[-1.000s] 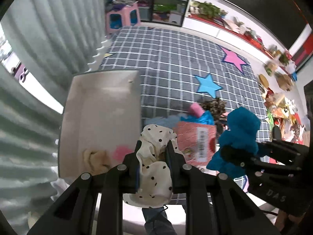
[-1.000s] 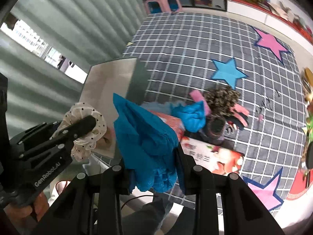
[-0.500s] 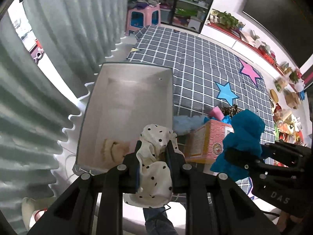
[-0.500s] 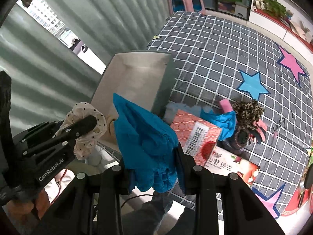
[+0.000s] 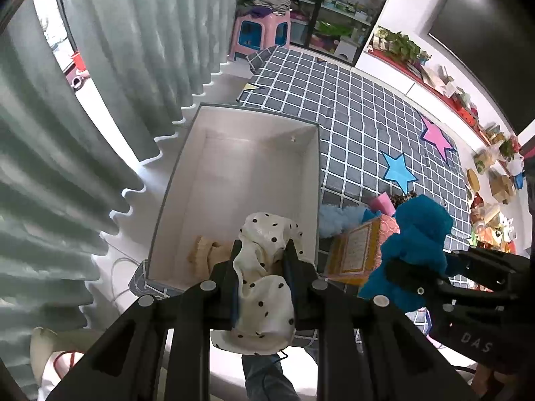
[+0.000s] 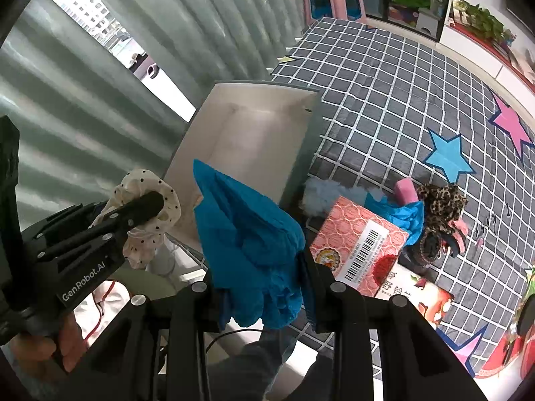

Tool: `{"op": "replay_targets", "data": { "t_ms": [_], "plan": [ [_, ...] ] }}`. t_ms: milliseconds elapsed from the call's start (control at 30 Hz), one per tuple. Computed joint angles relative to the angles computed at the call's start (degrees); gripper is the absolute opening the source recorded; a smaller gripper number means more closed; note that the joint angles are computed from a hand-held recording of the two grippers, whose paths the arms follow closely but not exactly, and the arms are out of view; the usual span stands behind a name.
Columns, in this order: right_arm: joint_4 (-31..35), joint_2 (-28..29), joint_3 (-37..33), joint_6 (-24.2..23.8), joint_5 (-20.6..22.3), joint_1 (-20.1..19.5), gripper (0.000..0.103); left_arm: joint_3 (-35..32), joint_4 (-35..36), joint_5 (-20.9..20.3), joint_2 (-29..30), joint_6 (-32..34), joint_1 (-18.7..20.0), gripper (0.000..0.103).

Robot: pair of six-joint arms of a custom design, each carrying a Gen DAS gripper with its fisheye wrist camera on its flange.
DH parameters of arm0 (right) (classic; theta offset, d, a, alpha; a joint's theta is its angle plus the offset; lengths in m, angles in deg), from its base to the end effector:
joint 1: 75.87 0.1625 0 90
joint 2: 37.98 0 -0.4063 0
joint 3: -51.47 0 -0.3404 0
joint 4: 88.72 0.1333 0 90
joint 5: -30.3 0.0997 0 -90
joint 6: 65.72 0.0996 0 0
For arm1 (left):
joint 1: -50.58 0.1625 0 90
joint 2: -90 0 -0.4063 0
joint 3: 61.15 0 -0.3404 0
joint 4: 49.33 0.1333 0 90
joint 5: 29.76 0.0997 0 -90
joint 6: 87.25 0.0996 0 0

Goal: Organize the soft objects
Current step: 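Carry the polka-dot scrunchie and blue fabric with both tools over the box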

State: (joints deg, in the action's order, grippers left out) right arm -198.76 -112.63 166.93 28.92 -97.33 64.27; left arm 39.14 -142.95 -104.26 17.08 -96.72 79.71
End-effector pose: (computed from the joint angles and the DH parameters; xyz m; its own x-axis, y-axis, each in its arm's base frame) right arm 0.3769 -0.2202 0.2227 -0.6878 0.6577 0.3073 0.3983 0.6958 -0.5977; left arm -0.3364 -0.3705 0.2664 -0.5015 0.8086 -0.3075 0.7269 0.5866 0.3570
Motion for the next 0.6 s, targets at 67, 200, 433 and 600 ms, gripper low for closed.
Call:
{"op": "replay_targets", "data": {
  "t_ms": [67,200,433,600],
  "plan": [
    [-0.3,0.2,-0.1,-0.8,0.1,-0.4,0.034,-0.3,0.1,0.2,0.1,0.0,0.4,0.023],
    [-1.3,0.5,-0.2,-2.4,0.3,-1.1,0.034,-0.7,0.2,0.5,0.4,0.0,1.0,0.023],
    [-2.3,0.8,-0.3,-4.7,0.5,-2.3,0.034,-1.1,0.0,0.9,1.1,-0.2,1.6,0.023],
    [-2.8,0.8,-0.3,-5.7,0.6,-2.9,0.034,-1.5,0.0,1.1,1.6,-0.2,2.2,0.023]
  ]
}}
